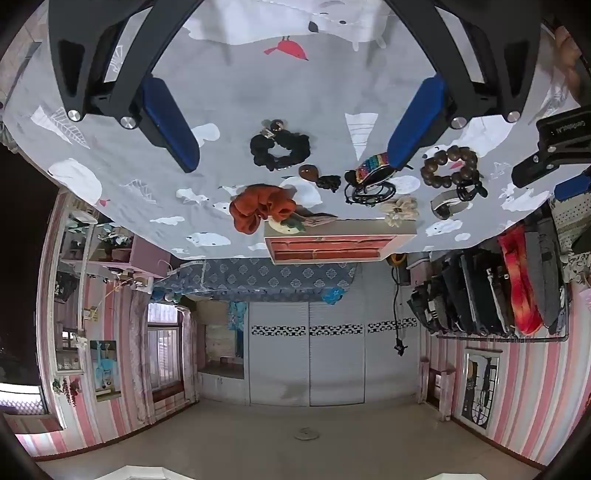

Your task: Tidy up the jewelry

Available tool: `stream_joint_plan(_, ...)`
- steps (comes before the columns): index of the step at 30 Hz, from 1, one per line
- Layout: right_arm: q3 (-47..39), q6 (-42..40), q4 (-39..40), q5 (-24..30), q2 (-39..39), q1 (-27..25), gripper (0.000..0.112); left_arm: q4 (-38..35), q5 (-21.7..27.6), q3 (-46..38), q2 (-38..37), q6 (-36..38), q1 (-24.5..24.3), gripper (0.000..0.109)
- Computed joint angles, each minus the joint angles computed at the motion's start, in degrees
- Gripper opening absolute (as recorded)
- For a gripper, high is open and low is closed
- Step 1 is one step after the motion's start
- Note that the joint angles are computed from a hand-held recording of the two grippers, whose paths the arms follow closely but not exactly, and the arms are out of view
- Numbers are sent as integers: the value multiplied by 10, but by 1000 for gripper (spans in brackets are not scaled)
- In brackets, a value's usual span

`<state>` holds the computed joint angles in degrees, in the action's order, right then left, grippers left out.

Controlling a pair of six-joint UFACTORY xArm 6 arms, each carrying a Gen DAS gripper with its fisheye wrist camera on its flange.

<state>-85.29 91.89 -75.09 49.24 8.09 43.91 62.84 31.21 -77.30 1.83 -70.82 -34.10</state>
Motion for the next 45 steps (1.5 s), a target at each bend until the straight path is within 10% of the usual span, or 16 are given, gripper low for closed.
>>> stream_joint_plan(45,0,0,-21,48,-6,10,99,21,-29,5,-6,-22,9,98)
